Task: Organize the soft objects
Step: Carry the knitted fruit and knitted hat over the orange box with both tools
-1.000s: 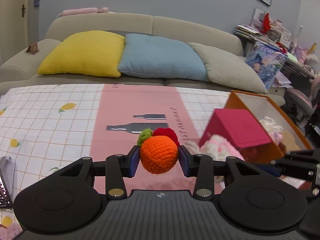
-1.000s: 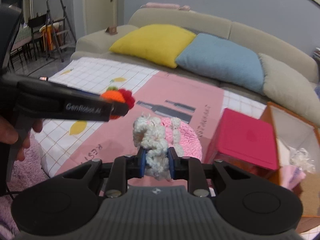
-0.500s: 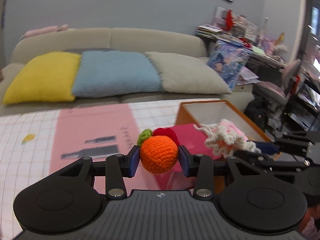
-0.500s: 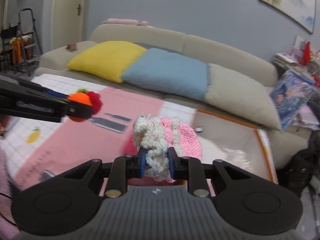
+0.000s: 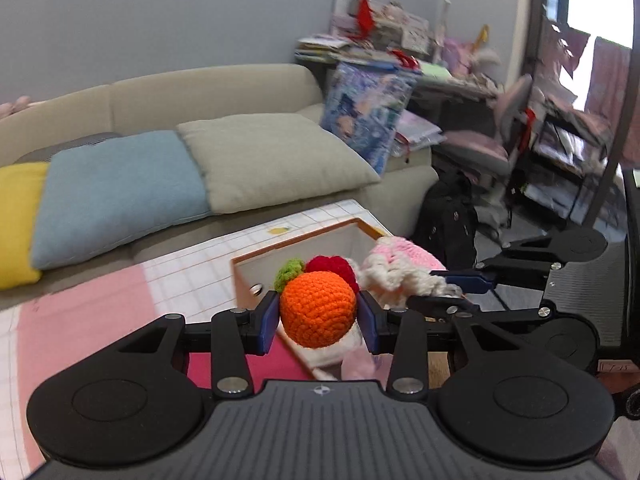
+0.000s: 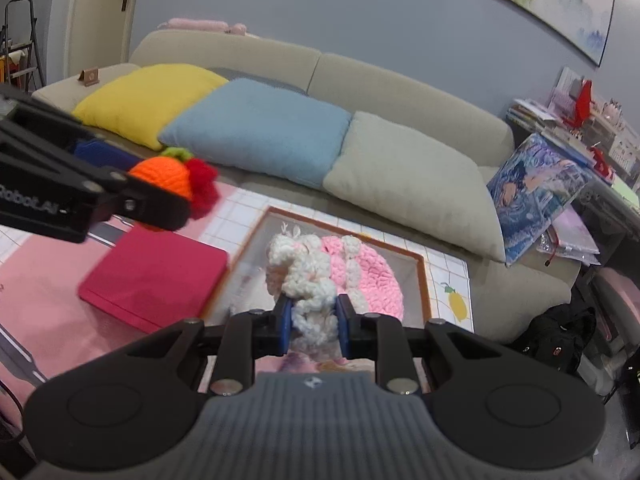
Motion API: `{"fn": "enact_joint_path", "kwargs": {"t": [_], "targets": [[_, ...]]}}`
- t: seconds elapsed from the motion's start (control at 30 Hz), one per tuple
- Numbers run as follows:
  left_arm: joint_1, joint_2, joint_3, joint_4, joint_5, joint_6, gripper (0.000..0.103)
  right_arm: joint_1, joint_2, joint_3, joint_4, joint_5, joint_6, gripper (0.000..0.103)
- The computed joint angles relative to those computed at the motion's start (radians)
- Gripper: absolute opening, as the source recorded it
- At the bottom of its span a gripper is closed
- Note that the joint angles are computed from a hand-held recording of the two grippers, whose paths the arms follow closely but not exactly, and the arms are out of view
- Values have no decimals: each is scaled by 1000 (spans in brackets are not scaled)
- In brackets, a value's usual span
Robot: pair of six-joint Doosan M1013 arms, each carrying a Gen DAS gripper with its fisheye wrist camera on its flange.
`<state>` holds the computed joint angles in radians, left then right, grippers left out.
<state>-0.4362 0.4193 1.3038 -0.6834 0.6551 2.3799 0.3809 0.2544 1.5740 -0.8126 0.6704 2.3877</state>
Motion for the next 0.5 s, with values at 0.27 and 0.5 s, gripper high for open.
{"fn": "enact_joint_path", "kwargs": {"t": [0.27, 0.5], "targets": [[-74, 70, -73, 248, -3, -72, 47, -87, 43, -29, 188, 15, -211, 21], [-95, 123, -132, 369, 72, -147, 47, -126, 78, -52, 341, 36, -287, 21]]}}
